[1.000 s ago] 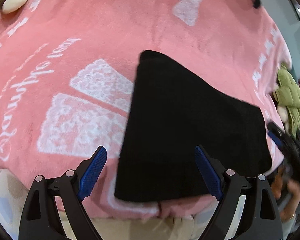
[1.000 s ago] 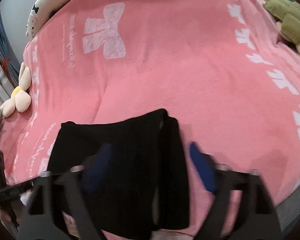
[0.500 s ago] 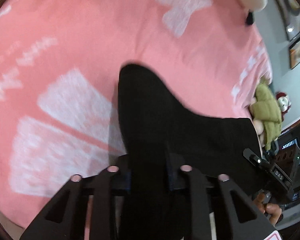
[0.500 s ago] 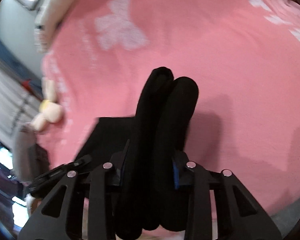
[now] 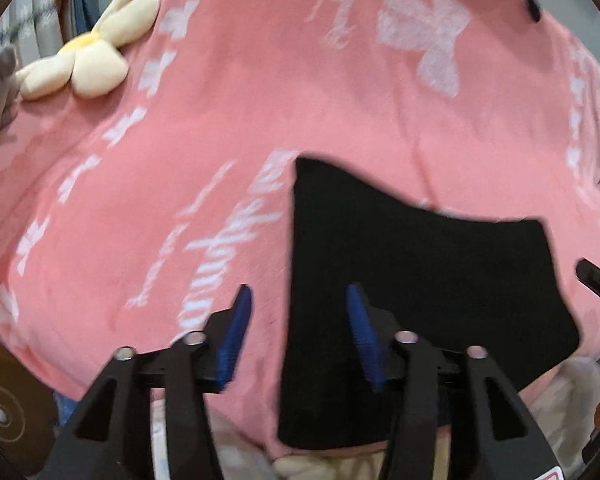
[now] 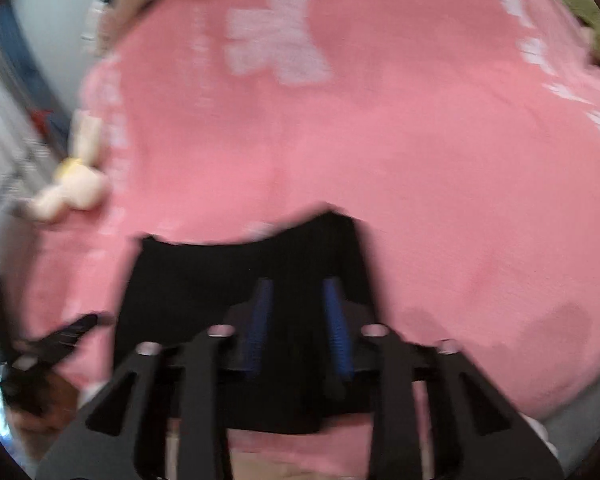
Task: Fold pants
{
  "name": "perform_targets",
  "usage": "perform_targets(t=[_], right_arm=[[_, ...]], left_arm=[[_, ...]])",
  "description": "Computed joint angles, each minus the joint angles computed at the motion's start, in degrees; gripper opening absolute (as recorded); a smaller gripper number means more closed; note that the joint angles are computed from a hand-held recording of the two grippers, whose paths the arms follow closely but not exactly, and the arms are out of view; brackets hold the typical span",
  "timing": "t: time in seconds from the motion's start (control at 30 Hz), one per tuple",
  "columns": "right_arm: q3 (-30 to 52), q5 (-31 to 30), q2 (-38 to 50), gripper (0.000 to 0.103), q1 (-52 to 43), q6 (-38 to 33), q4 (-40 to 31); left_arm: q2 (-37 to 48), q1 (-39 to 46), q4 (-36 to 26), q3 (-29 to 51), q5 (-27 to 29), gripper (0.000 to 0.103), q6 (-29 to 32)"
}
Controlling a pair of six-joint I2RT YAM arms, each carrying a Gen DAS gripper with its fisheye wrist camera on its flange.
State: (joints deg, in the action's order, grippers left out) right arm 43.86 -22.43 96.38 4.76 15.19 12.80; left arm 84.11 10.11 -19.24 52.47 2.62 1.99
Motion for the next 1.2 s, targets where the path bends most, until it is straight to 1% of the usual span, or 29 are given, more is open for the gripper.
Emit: perform_targets(t=[0.03, 0.07, 0.13, 0.17, 0.2, 0.23, 0.27, 0.3, 0.33, 0.37, 0.4, 0.47, 0.5, 0.53, 0.57, 0.63, 0.67, 0.73, 0.77, 0.83, 0.87, 0.97, 1.0, 1.03, 1.07, 1.1, 1.13, 1.2], right_arm=[[2.29, -0.03, 0.00, 0.008, 1.58, -0.71, -2.21], [5.59, 0.77, 0.61, 0.008, 4.15, -2.87, -4.74], [11.46, 1.98, 4.68, 0.008, 7.68, -5.81, -8.50], [15.95, 2.21, 9.11, 0.008, 8.92, -7.39, -11.19], [19.65, 4.25, 13.26, 0.008, 9.54, -8.59, -12.89], [24.72, 8.10, 18.48, 0.004, 9.68, -9.99, -15.34], [28.40, 14.61, 23.78, 0.000, 9.22, -8.70, -14.84], [30.88, 11.53, 26.19, 0.000, 7.27, -8.61, -15.05], [31.48, 10.29, 26.10, 0.000, 6.34, -6.12, -14.96], [31.00, 11.09, 24.74, 0.002, 6.05, -3.80, -15.27], [29.18, 13.65, 22.05, 0.005, 6.87, -2.28, -14.06], [25.30, 12.22, 18.45, 0.004, 7.98, -3.19, -11.44], [25.62, 12.19, 18.93, 0.003, 8.96, -5.82, -12.07], [27.17, 14.46, 20.82, 0.001, 9.24, -7.76, -13.70], [29.32, 17.66, 23.89, 0.001, 9.33, -8.24, -14.76], [27.57, 13.18, 23.36, 0.001, 6.93, -5.14, -13.17], [25.66, 12.04, 20.69, 0.004, 6.25, -2.19, -13.16], [20.55, 13.42, 15.46, 0.008, 6.44, -2.05, -10.92], [17.81, 13.75, 13.33, 0.008, 6.29, -2.59, -9.86], [12.72, 14.73, 8.74, 0.008, 6.67, -4.18, -10.44], [11.48, 14.72, 8.50, 0.008, 6.25, -4.48, -10.19], [2.79, 14.73, 3.18, 0.009, 6.16, -2.97, -8.93], [1.32, 14.29, 2.55, 0.009, 5.44, -3.17, -8.29], [-0.73, 14.57, 1.14, 0.017, 5.48, -2.82, -7.49], [-2.51, 14.62, -0.12, 0.040, 5.45, -2.20, -6.81], [-3.69, 14.13, -1.00, 0.048, 4.77, -2.38, -6.51], [-5.00, 14.09, -1.67, 0.050, 4.65, -2.33, -5.48], [-6.28, 13.07, -2.21, 0.050, 4.57, -2.91, -4.98]], left_arm=[[-0.13, -1.46, 0.91, 0.21, -0.52, 0.066, -0.52], [1.43, -3.23, 1.70, 1.58, -2.09, 0.072, -1.26], [3.44, -6.40, 2.19, 2.84, -5.51, 0.073, -2.26], [4.98, -7.28, 2.55, 3.01, -6.02, 0.073, -2.47], [6.48, -7.03, 1.67, 4.16, -5.68, 0.073, -2.24], [8.25, -7.23, 0.89, 5.22, -5.33, 0.073, -2.39], [8.92, -7.05, 0.72, 5.51, -5.07, 0.073, -2.44], [9.28, -6.35, 0.76, 5.45, -4.96, 0.073, -2.00], [9.52, -5.82, 0.57, 5.30, -5.07, 0.073, -1.54], [9.23, -5.37, 0.80, 4.52, -4.88, 0.073, -1.22], [9.72, -4.72, 0.70, 4.43, -4.62, 0.074, -1.03], [10.97, -3.76, -0.07, 4.88, -3.47, 0.074, -1.17], [11.42, -3.19, -0.01, 4.80, -2.37, 0.074, -1.27], [11.73, -2.83, 0.04, 4.64, -1.62, 0.074, -1.81], [11.85, -2.69, 0.24, 4.50, -1.21, 0.074, -2.08], [12.03, -2.46, -0.53, 4.81, -0.30, 0.075, -2.10], [11.46, -2.57, -0.57, 4.37, -0.59, 0.075, -1.91], [10.87, -2.56, -0.52, 3.82, -1.08, 0.076, -1.35], [10.68, -2.48, -0.65, 3.65, -0.88, 0.076, -1.20], [10.21, -2.28, -0.96, 3.18, -0.53, 0.076, -1.52], [10.00, -2.26, -1.18, 2.99, -0.38, 0.076, -1.66], [8.47, -2.72, -1.92, 1.71, -0.74, 0.077, -1.70], [7.77, -2.68, -2.02, 1.09, -0.69, 0.079, -1.52], [6.64, -2.38, -2.05, -0.01, -0.12, 0.080, -1.13], [5.54, -1.86, -2.02, -1.16, 0.84, 0.083, -0.71], [4.63, -1.20, -2.04, -2.17, 1.93, 0.084, -0.33], [3.46, -0.48, -2.05, -3.62, 2.74, 0.084, -0.06], [2.16, 0.40, -1.43, -6.26, 3.34, 0.084, 0.61]])
